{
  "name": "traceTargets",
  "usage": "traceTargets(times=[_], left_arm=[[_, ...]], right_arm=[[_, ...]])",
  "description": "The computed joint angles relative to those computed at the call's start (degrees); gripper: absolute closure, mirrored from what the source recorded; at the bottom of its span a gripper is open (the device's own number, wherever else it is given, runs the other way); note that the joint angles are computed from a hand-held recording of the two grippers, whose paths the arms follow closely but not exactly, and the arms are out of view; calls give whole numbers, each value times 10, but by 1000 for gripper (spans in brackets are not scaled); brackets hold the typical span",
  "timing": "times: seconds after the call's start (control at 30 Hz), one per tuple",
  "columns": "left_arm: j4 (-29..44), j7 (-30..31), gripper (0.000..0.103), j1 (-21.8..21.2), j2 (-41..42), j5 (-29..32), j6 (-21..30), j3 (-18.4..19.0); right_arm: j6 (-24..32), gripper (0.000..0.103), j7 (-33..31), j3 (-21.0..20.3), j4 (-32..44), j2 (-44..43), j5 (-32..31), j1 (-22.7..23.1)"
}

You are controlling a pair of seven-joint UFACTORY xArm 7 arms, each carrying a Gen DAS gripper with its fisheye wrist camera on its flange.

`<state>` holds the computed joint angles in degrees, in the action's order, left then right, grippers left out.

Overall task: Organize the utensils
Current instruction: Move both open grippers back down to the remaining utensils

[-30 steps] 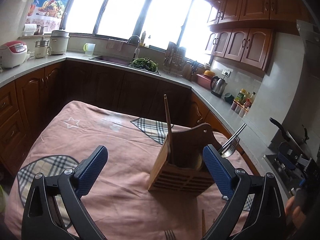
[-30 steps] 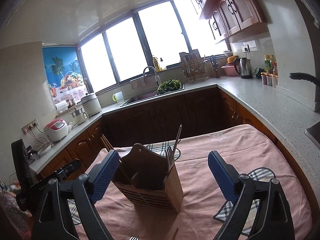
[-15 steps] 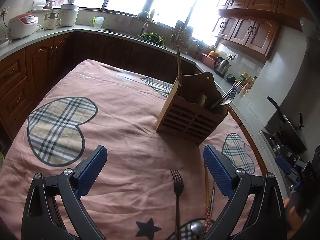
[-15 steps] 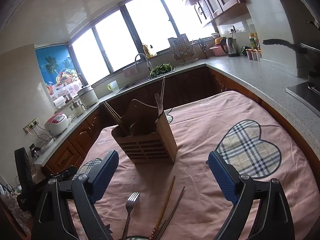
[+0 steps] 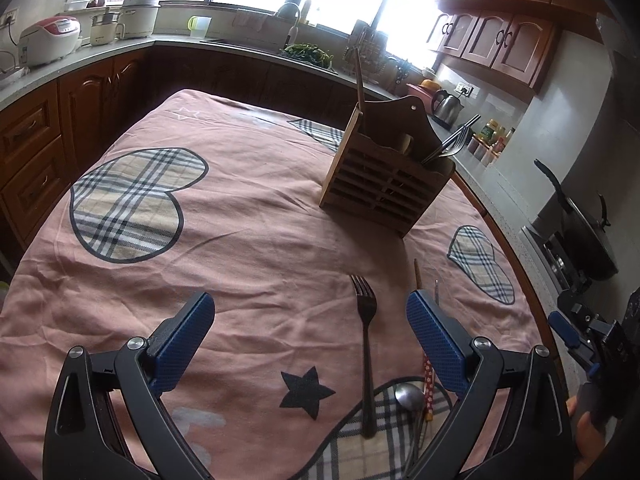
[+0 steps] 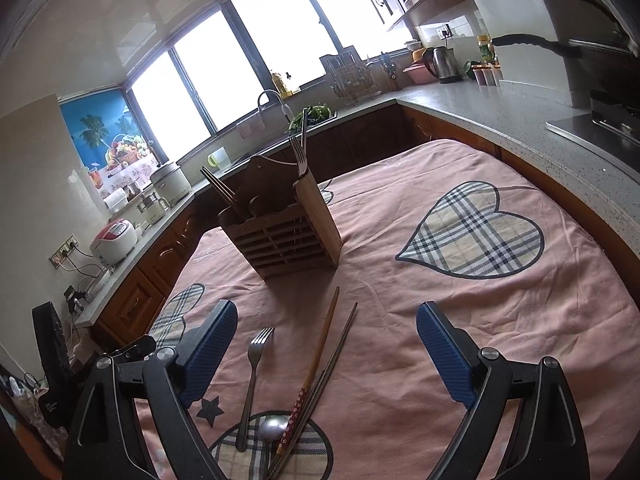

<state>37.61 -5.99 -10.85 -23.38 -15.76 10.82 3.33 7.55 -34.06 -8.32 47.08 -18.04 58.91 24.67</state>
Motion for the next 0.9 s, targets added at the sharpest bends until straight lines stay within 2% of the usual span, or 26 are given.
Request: traceTargets(times=[0.4,0.53,0.6,0.9], left_arm=[[1,-12,4,10,15,20,24,-16],[14,-9,4,10,32,24,32,-20],[23,-5,4,8,43,23,35,-21],[86,35,5,3,110,8,58,-29]], right_arm=[[29,12,9,13,-9,16,-6,-21],[43,15,12,21,3,31,-6,-35],[52,19,17,28,11,42,-11,-46],[97,54,56,70,76,118,-61,-100]])
